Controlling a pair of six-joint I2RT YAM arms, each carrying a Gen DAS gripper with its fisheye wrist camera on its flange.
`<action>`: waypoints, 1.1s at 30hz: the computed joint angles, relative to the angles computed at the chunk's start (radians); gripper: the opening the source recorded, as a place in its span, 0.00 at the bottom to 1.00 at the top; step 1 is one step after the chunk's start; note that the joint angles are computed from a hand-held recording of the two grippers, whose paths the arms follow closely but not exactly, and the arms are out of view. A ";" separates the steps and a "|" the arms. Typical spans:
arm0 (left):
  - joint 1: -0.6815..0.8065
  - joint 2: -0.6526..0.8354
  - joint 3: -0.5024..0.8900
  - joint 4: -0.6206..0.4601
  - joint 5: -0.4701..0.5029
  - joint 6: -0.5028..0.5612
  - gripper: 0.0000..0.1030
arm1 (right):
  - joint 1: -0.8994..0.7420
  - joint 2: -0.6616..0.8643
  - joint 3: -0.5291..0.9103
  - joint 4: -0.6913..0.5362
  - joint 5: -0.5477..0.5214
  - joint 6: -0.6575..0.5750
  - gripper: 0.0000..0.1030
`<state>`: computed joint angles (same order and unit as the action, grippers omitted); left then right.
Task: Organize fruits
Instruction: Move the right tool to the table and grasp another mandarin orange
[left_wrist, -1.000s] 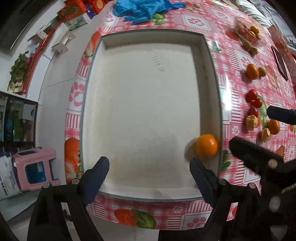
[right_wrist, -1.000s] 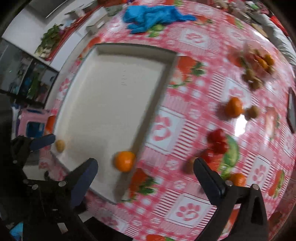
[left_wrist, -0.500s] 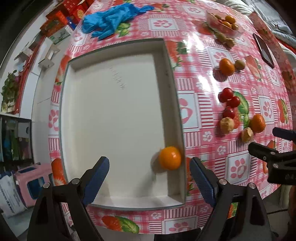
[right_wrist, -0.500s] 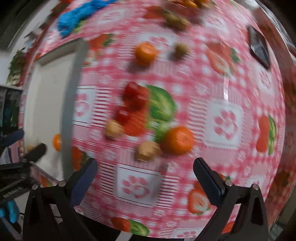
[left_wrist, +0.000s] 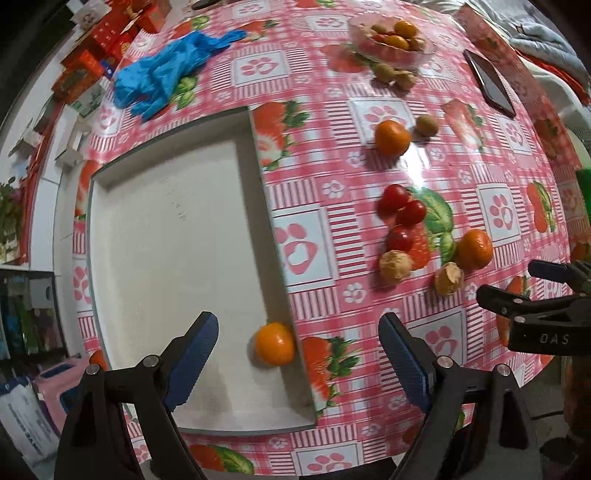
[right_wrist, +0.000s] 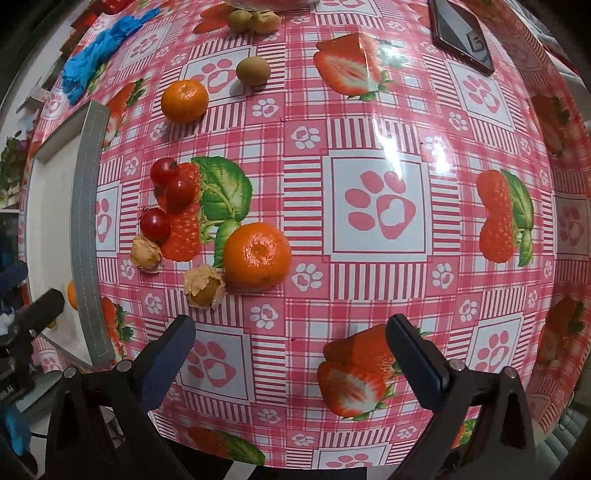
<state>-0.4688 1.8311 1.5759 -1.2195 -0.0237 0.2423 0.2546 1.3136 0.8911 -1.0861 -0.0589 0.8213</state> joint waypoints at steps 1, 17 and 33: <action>-0.007 -0.002 -0.003 0.000 -0.001 -0.003 0.87 | -0.015 0.003 0.001 0.005 -0.002 -0.012 1.00; -0.018 0.011 0.034 -0.017 0.009 -0.019 0.87 | -0.136 0.274 0.185 0.122 -0.028 -0.059 0.98; -0.088 0.027 0.044 -0.023 0.033 -0.041 0.87 | -0.106 0.313 0.172 0.177 -0.019 -0.050 0.41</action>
<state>-0.5572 1.8581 1.6201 -1.2426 0.0095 0.2008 0.1484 1.6268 1.0633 -0.9095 -0.0783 0.7708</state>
